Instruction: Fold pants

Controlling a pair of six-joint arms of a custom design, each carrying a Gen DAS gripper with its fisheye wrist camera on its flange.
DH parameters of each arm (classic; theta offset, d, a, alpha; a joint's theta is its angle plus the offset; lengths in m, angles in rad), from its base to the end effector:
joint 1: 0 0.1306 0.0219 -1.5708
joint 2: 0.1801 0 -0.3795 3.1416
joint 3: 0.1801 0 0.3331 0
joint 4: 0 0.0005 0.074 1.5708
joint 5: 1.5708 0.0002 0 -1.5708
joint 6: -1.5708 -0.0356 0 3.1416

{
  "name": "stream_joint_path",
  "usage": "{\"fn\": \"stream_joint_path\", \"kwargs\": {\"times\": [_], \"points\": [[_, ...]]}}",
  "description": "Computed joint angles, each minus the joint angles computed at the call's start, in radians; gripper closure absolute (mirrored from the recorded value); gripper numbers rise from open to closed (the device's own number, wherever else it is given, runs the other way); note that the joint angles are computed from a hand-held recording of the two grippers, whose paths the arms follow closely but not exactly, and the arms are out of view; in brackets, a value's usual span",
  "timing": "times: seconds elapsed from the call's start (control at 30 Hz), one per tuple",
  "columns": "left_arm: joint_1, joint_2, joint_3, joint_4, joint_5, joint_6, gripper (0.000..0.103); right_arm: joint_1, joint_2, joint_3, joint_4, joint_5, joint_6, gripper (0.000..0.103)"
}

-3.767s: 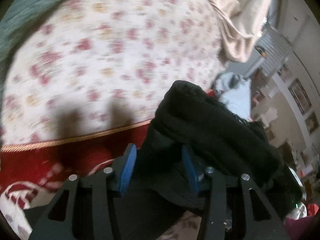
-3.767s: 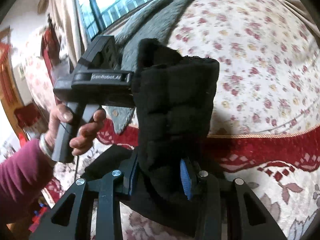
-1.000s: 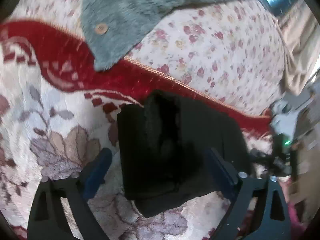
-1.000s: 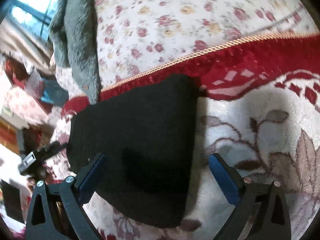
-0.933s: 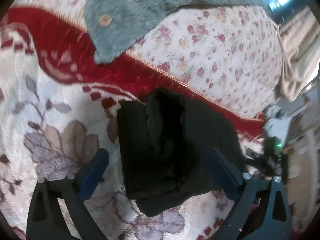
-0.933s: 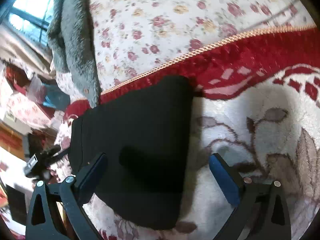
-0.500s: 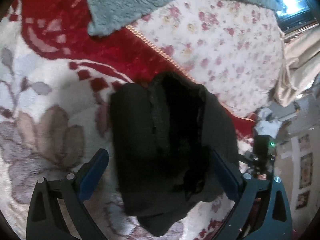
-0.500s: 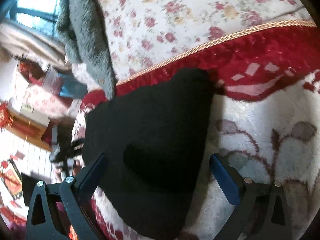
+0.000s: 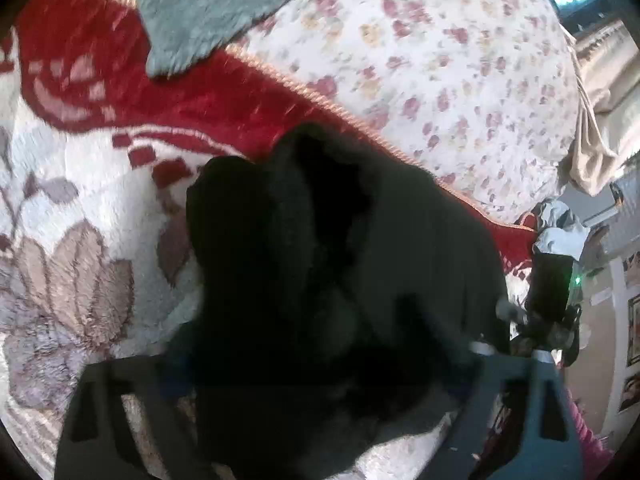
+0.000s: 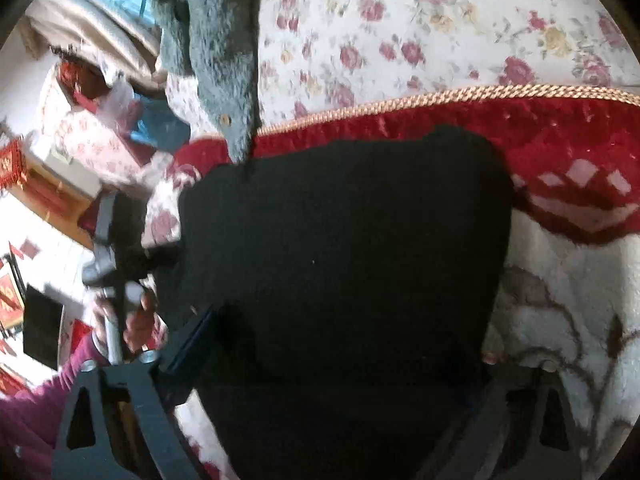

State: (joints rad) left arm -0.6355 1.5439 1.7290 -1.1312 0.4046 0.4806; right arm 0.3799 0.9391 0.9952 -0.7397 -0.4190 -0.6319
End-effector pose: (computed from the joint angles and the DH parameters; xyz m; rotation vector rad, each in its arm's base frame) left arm 0.3692 -0.2904 0.4803 0.3832 2.6504 -0.9218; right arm 0.2468 0.1136 0.4233 0.0604 2.3847 0.9879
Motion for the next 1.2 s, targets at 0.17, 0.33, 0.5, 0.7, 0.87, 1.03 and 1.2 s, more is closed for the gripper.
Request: {"fn": "stream_joint_path", "kwargs": {"times": [0.17,0.33,0.5,0.7,0.87,1.03,1.2], "points": [[-0.037,-0.009,0.049,-0.028,-0.073,-0.036,0.05,-0.033,-0.057,-0.033,0.063,-0.043,-0.064,0.058],[-0.041,-0.033,0.086,-0.04,-0.049,0.005,0.064,0.014,-0.088,0.001,0.066,-0.02,-0.084,0.065],[-0.098,-0.031,0.149,-0.082,-0.049,0.038,0.064,0.039,-0.151,0.043,-0.001,0.011,-0.088,0.066],[-0.217,-0.031,0.199,-0.088,-0.079,0.094,0.064,-0.015,-0.28,0.072,-0.167,-0.002,-0.067,0.066],[-0.339,-0.003,0.245,-0.097,-0.123,0.135,0.064,-0.1,-0.38,0.121,-0.37,-0.026,-0.002,0.066],[-0.432,0.027,0.225,-0.076,-0.16,0.191,0.064,-0.381,-0.455,0.117,-0.598,-0.179,0.163,0.065],[-0.479,-0.005,0.154,-0.02,-0.252,0.208,0.059,-0.608,-0.477,0.066,-0.762,-0.232,0.309,0.063]]}}
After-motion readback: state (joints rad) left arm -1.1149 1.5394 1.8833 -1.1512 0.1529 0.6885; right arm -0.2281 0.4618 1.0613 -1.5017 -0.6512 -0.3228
